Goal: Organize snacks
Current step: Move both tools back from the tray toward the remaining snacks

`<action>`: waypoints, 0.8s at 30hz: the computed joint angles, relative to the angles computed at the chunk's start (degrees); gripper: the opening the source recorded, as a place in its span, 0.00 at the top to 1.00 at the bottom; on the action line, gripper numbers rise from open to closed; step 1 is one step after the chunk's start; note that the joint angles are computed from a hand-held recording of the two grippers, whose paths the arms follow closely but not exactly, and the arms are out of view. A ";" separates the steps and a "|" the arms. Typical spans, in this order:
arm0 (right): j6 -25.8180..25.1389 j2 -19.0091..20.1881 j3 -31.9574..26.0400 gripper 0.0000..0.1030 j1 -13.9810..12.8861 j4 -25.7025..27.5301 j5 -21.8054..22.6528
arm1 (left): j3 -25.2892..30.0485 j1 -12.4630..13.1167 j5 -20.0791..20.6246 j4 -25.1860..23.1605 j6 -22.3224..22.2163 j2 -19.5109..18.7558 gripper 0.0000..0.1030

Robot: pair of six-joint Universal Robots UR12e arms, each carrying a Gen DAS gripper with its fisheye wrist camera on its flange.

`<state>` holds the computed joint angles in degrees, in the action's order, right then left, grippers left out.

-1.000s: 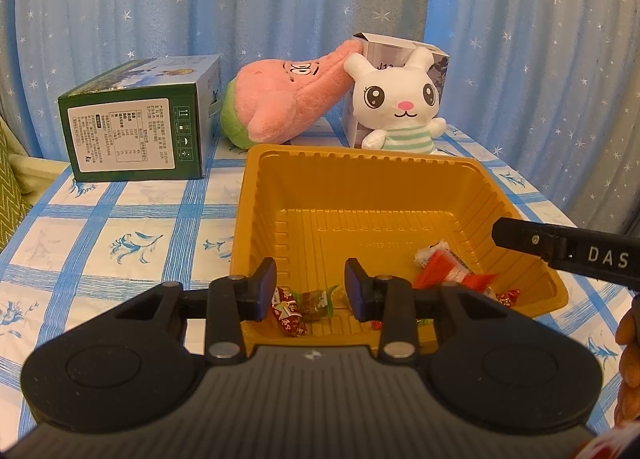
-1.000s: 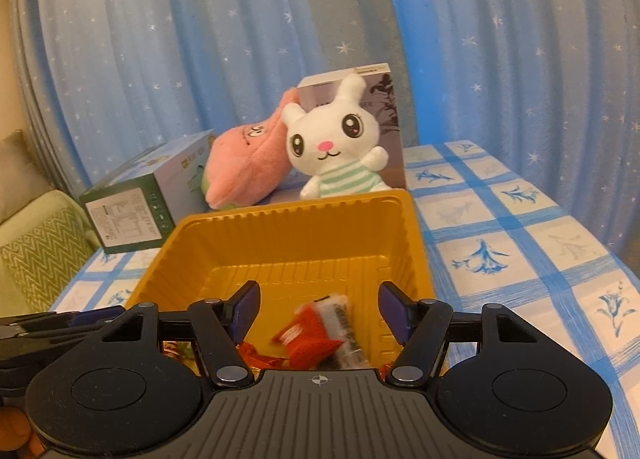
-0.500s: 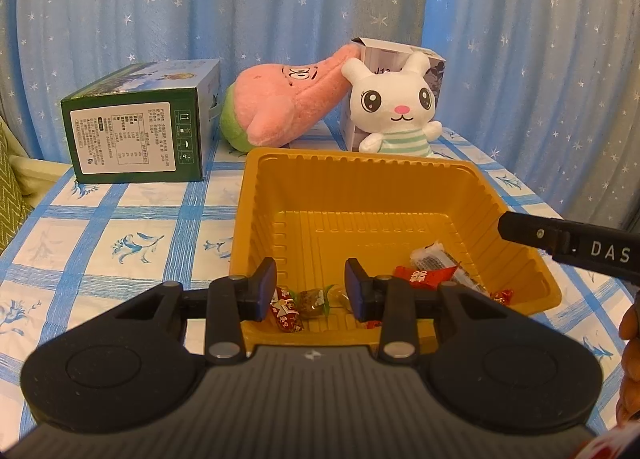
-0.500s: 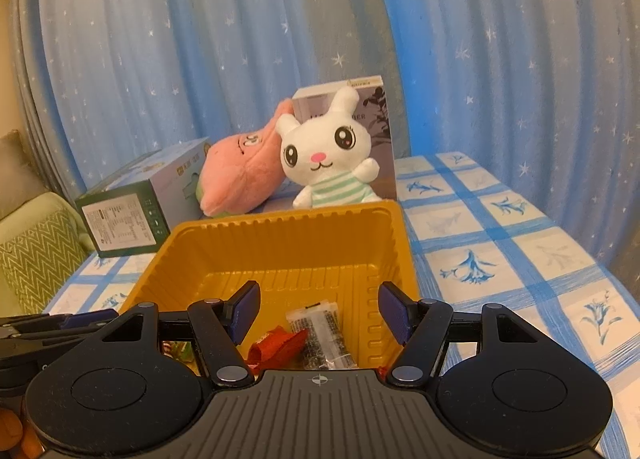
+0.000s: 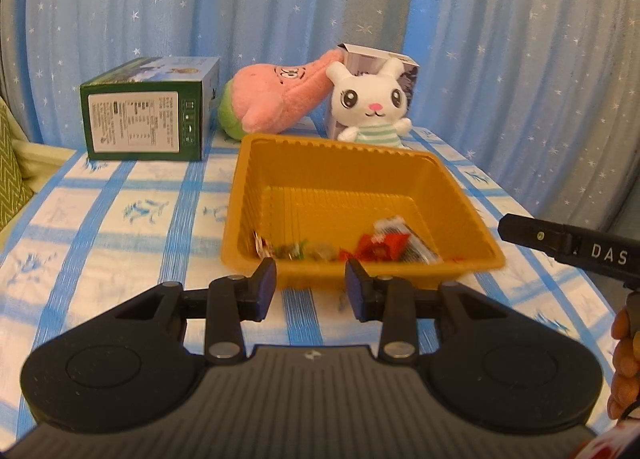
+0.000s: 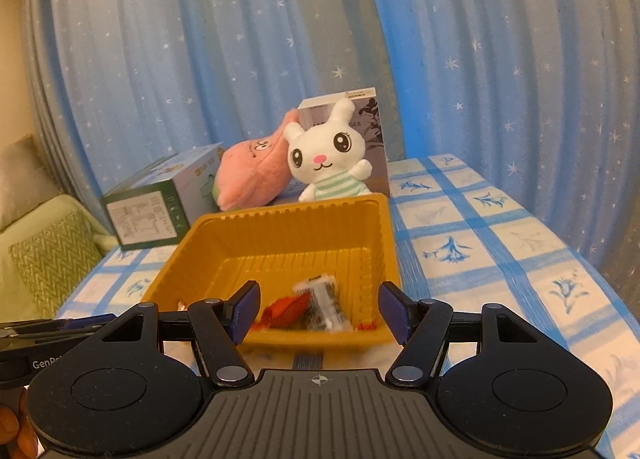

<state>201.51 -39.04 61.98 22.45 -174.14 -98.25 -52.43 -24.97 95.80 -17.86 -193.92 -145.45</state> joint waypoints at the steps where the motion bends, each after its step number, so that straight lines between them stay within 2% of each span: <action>1: -0.37 -0.66 1.13 0.37 0.08 -0.40 0.26 | -1.32 -0.15 0.00 0.56 0.26 0.73 0.66; 6: -2.18 -4.00 6.86 0.37 0.55 -1.65 2.18 | -7.68 -0.91 0.41 3.55 2.14 4.12 0.65; 14: -4.22 -8.56 15.57 0.37 1.56 -4.24 4.20 | -15.75 -1.82 1.12 6.47 1.91 8.52 0.61; 18: -5.06 -10.24 19.12 0.37 1.93 -4.25 5.50 | -18.94 -2.08 1.01 6.87 0.10 10.31 0.54; 24: -8.16 -11.66 22.57 0.37 2.75 -3.71 6.75 | -22.21 -2.54 0.64 6.01 -1.12 11.85 0.49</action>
